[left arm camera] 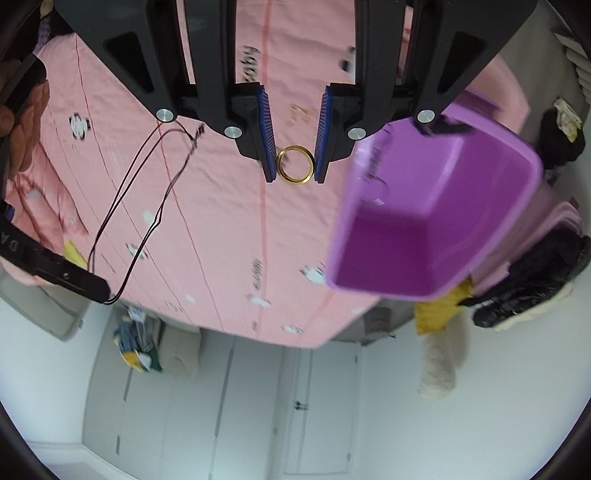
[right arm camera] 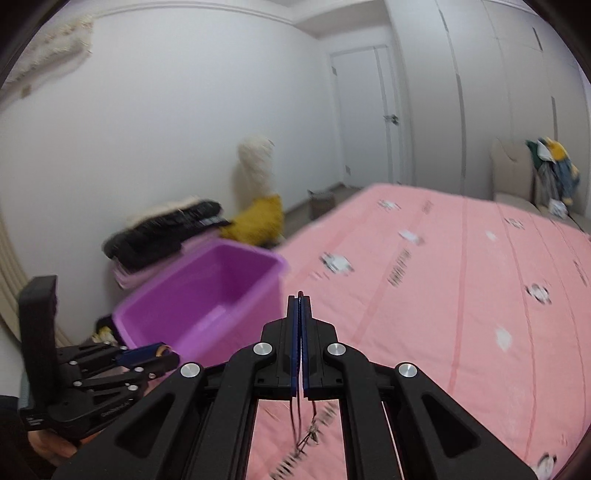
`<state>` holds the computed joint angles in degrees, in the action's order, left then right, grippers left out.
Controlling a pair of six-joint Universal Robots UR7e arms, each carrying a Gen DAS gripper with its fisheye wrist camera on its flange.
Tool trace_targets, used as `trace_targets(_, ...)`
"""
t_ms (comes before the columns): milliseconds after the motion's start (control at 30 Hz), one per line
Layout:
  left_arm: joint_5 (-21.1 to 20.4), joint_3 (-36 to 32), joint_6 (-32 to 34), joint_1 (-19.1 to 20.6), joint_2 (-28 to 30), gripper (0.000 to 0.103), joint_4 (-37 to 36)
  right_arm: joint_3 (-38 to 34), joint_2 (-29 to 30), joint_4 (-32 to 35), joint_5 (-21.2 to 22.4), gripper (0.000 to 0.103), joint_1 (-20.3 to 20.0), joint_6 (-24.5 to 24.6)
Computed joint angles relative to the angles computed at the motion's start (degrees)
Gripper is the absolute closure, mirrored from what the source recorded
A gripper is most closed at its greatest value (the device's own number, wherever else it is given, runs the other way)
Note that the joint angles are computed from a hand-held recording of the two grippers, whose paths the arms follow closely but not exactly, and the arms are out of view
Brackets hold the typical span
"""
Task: Organize jewelry
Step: 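Carry the ring with the left tool while the right tool carries the necklace to the tub, then open the left tool over the tub while the right tool releases the necklace inside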
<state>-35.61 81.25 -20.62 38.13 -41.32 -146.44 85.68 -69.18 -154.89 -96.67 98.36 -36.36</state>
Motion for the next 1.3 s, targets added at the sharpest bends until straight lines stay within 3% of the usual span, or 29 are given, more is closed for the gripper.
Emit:
trace_targets(300,7.8,-6.4,1.8,1.9,-4.9,0.082,5.1,-20.3,12.7,9.7,5.5,0.101,8.2,2.3)
trace_targets(533,9.7,-7.2,-0.7,4.8,-6.7,0.082,7.6,-31.2,21.9,19.7,5.1,0.101,9.7,3.6)
trace_targets(900,1.8,-8.3,-11.4,12.1,-5.3,0.082,21.4,-34.4,31.4,30.0,-3.1,0.101,7.1,5.3)
trace_targets(1100,-5.9,-13.4,-16.5,16.1,-2.3,0.082,32.0,-38.0,35.8,35.5,-6.5,0.101,5.4,6.0)
trace_targets(1300,-7.5,-17.3,-19.9,17.6,-0.3,0.082,40.7,-40.0,38.2,37.6,-8.2,0.101,4.5,6.3)
